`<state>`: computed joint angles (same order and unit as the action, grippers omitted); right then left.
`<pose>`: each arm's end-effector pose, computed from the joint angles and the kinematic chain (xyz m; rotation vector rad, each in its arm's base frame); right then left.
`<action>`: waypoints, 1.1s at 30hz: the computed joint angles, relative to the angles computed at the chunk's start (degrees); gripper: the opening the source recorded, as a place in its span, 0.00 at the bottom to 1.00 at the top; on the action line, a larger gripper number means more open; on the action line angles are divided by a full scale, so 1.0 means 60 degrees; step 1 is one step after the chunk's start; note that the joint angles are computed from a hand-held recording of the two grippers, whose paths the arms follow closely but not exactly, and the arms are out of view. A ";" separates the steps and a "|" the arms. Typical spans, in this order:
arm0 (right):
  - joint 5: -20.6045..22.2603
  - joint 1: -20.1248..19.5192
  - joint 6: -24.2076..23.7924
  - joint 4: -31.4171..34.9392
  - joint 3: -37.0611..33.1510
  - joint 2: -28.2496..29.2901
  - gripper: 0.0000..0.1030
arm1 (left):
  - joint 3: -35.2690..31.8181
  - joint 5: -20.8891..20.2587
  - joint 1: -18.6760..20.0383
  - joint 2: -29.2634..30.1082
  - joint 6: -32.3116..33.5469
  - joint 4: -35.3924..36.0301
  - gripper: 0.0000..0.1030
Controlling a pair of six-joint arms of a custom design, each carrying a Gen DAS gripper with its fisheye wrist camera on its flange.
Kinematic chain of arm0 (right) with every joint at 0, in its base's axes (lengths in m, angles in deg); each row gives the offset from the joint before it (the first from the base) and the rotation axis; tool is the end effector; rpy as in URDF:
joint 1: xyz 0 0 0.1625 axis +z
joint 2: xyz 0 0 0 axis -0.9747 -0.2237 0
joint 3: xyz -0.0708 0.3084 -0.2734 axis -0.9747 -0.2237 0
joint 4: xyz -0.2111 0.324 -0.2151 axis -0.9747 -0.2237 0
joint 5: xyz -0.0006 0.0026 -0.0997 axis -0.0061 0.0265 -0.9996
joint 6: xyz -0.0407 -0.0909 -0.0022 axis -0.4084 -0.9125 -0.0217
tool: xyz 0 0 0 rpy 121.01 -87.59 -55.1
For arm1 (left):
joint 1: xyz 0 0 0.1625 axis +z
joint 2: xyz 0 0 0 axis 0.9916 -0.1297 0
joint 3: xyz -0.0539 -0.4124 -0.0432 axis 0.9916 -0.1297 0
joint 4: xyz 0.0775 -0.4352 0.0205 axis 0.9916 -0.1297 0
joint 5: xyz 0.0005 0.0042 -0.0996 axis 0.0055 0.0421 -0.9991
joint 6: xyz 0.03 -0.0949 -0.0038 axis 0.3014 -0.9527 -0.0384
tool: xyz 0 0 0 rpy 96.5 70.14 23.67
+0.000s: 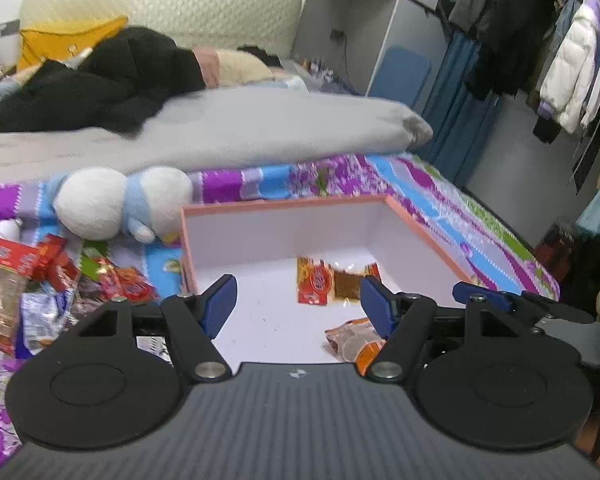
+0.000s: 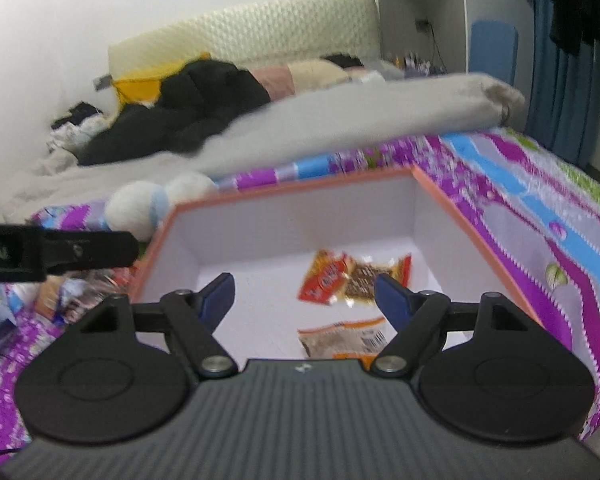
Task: Organize snacks
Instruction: 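Open both tools to drop the packages into the pink box, then move both empty tools back toward the snack pile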
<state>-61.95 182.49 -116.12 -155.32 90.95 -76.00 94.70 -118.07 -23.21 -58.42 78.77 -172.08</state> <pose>0.2927 -0.7178 0.1247 0.6341 -2.3357 1.1107 -0.2080 -0.7295 0.2719 0.4911 2.4122 -1.1142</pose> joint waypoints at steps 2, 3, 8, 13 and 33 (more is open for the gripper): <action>0.0146 0.0135 -0.0084 -0.0241 0.0161 -0.0090 0.76 | 0.0323 0.0027 -0.0073 -0.0306 0.0110 -0.0295 0.71; 0.0192 0.0203 -0.0120 -0.0340 0.0226 -0.0123 0.76 | 0.0483 0.0042 -0.0101 -0.0452 0.0155 -0.0424 0.71; 0.0519 0.0501 -0.0183 -0.0792 0.0688 -0.0297 0.76 | 0.1424 0.0184 -0.0225 -0.1291 0.0339 -0.1036 0.71; 0.0639 0.0781 -0.0244 -0.1032 0.1074 -0.0338 0.76 | 0.2387 0.0396 -0.0307 -0.2130 0.0410 -0.1574 0.73; 0.1184 0.1238 -0.0119 -0.2472 0.2852 0.0138 0.76 | 0.5969 0.1044 0.0260 -0.4985 -0.0107 -0.2577 0.75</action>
